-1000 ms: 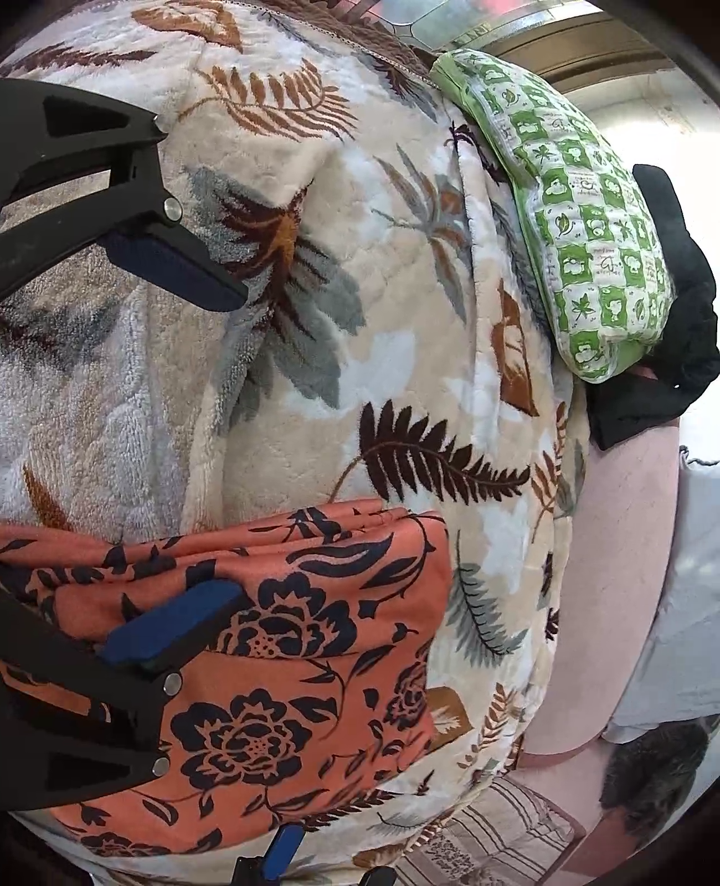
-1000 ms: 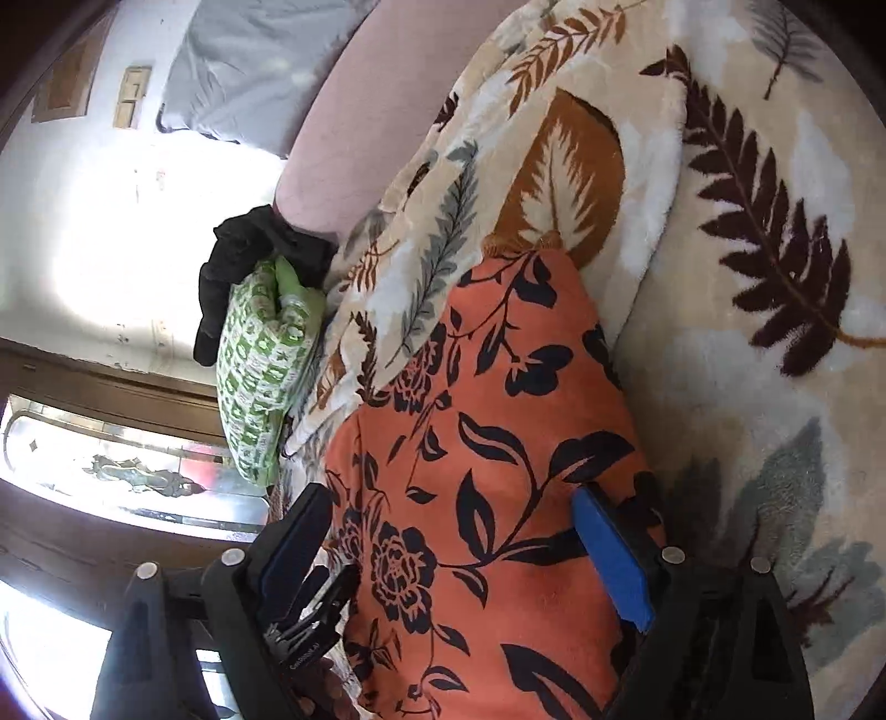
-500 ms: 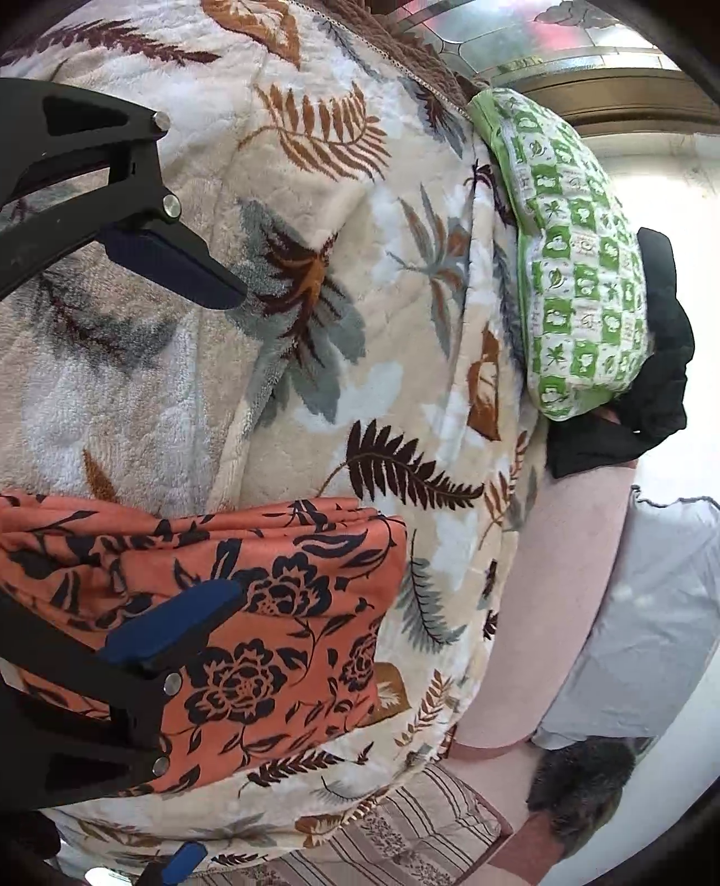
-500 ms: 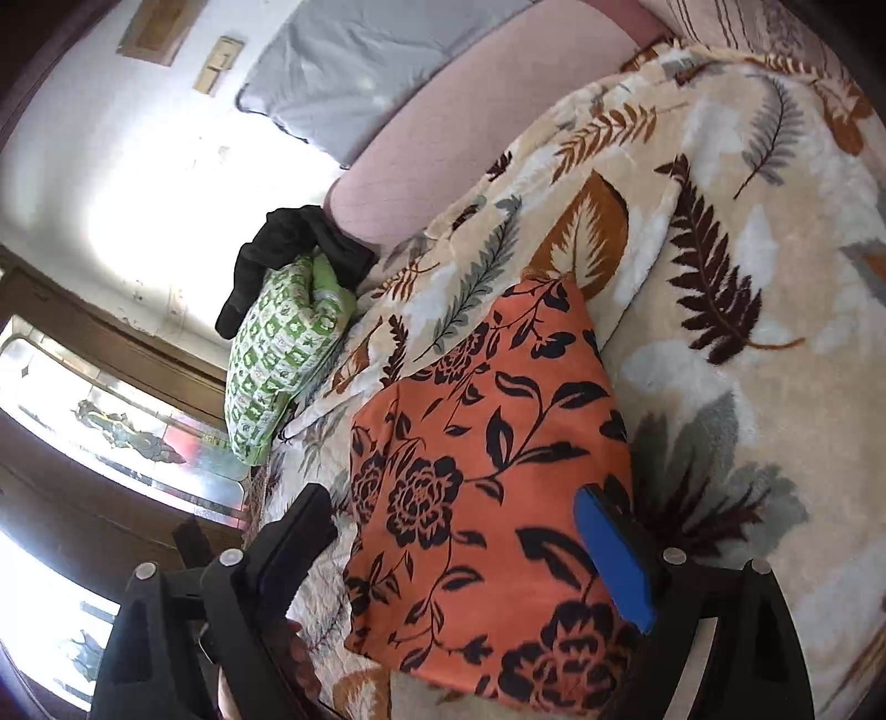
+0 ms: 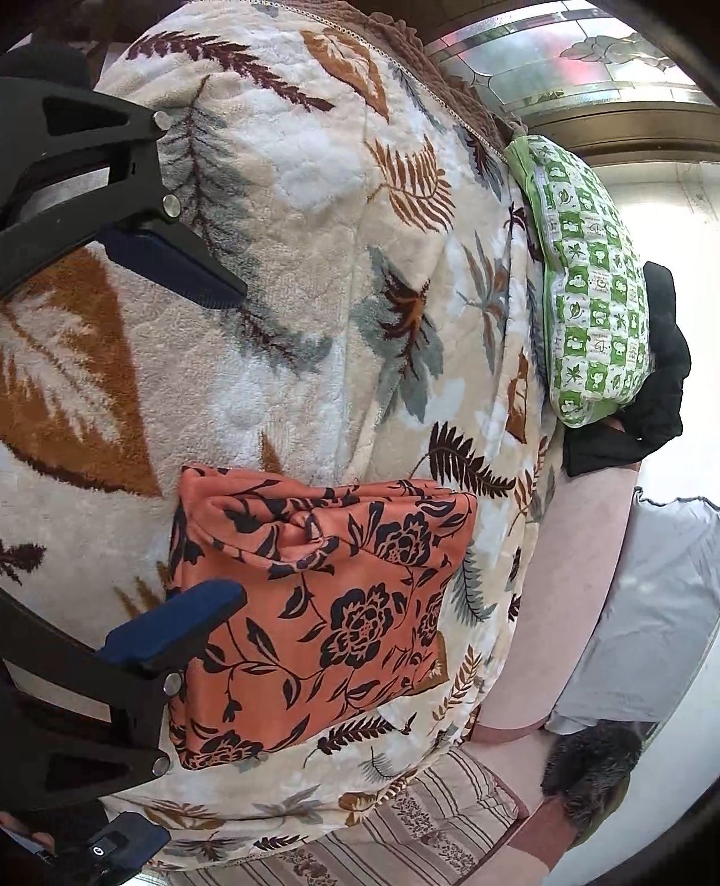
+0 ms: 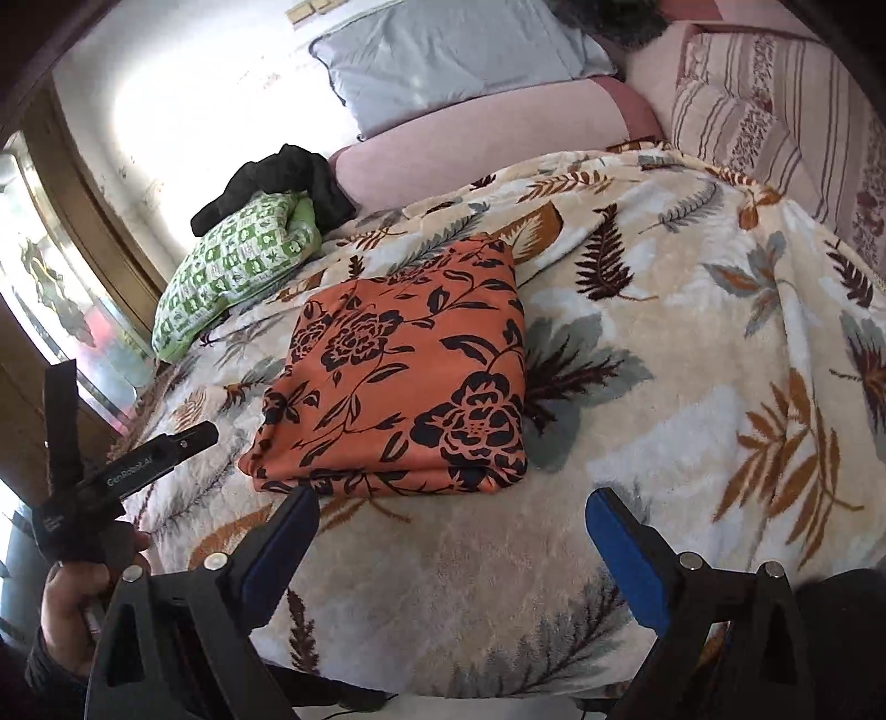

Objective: Fold small clothes

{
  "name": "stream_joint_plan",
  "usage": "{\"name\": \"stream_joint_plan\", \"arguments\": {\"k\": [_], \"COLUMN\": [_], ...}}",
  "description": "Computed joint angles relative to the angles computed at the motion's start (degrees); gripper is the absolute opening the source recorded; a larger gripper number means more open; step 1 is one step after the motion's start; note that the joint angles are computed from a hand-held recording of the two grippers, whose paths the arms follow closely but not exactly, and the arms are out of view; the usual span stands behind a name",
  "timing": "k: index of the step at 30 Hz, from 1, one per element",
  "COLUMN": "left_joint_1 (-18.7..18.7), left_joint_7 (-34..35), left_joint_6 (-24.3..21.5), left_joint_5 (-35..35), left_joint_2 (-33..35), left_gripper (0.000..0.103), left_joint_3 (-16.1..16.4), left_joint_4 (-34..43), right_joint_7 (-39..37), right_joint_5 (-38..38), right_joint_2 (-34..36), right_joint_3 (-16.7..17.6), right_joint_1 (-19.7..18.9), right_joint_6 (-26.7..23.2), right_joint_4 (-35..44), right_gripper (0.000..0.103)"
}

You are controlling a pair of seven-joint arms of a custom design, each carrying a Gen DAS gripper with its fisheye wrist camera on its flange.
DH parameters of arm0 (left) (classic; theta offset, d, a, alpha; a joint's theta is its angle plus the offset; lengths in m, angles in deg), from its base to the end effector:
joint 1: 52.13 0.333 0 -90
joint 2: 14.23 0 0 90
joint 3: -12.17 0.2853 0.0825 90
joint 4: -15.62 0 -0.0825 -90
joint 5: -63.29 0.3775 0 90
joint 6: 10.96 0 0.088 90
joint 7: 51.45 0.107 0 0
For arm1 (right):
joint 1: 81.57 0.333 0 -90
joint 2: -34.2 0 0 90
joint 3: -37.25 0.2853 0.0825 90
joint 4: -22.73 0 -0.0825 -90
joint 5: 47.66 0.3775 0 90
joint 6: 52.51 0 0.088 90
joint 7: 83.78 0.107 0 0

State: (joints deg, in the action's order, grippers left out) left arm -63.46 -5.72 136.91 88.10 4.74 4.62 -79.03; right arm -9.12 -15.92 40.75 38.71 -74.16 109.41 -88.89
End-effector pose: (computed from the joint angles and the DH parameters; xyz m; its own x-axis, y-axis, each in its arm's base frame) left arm 0.6459 -0.2178 0.4619 0.1288 -0.9859 0.1070 -0.7783 -0.1674 -0.6052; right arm 0.6170 0.0689 0.4784 0.0812 -0.9504 -0.3002 -0.7292 0.1487 -0.6680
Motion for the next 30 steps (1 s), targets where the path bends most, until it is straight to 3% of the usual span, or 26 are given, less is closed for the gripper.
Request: {"name": "stream_joint_plan", "arguments": {"k": [7, 14, 17, 21, 23, 27, 30], "left_joint_1": [-1.5, -2.4, -2.3, -1.1, -2.2, -0.3, -1.4], "left_joint_7": [-1.6, -3.9, -4.4, -3.0, -4.1, 3.1, 7.0], "left_joint_6": [-2.8, -3.7, -4.0, -0.8, -3.3, 1.0, 0.1], "left_joint_5": [4.5, 9.0, 9.4, 7.7, 9.6, 1.7, 0.0], "left_joint_2": [-2.0, -3.5, -3.9, -4.4, -3.8, -2.8, -1.2], "left_gripper": [0.098, 0.098, 0.098, 0.099, 0.103, 0.103, 0.103], "left_joint_3": [0.4, 0.6, 0.3, -0.5, -0.1, -2.5, -3.1], "left_joint_4": [-0.6, -1.1, -1.3, -2.4, -0.8, 0.5, 3.8], "right_joint_7": [11.2, 16.6, 16.0, 14.9, 14.9, 13.6, 14.1], "right_joint_5": [-17.5, -26.5, -26.5, -25.5, -25.2, -24.2, -26.2], "right_joint_2": [-1.2, -0.4, 0.1, 0.6, 0.9, 1.1, 1.7], "right_joint_3": [-2.0, -2.5, -2.1, -1.8, -1.9, -1.7, -2.2], "right_joint_1": [2.6, 3.1, 2.9, 2.6, 2.5, 2.3, 2.6], "right_joint_6": [1.4, -0.2, -1.0, -1.8, -2.8, -2.9, -3.2], "right_joint_4": [-0.9, 1.5, 2.5, 3.2, 3.5, 3.7, 4.8], "right_gripper": [0.099, 0.099, 0.099, 0.099, 0.099, 0.099, 0.099]}}
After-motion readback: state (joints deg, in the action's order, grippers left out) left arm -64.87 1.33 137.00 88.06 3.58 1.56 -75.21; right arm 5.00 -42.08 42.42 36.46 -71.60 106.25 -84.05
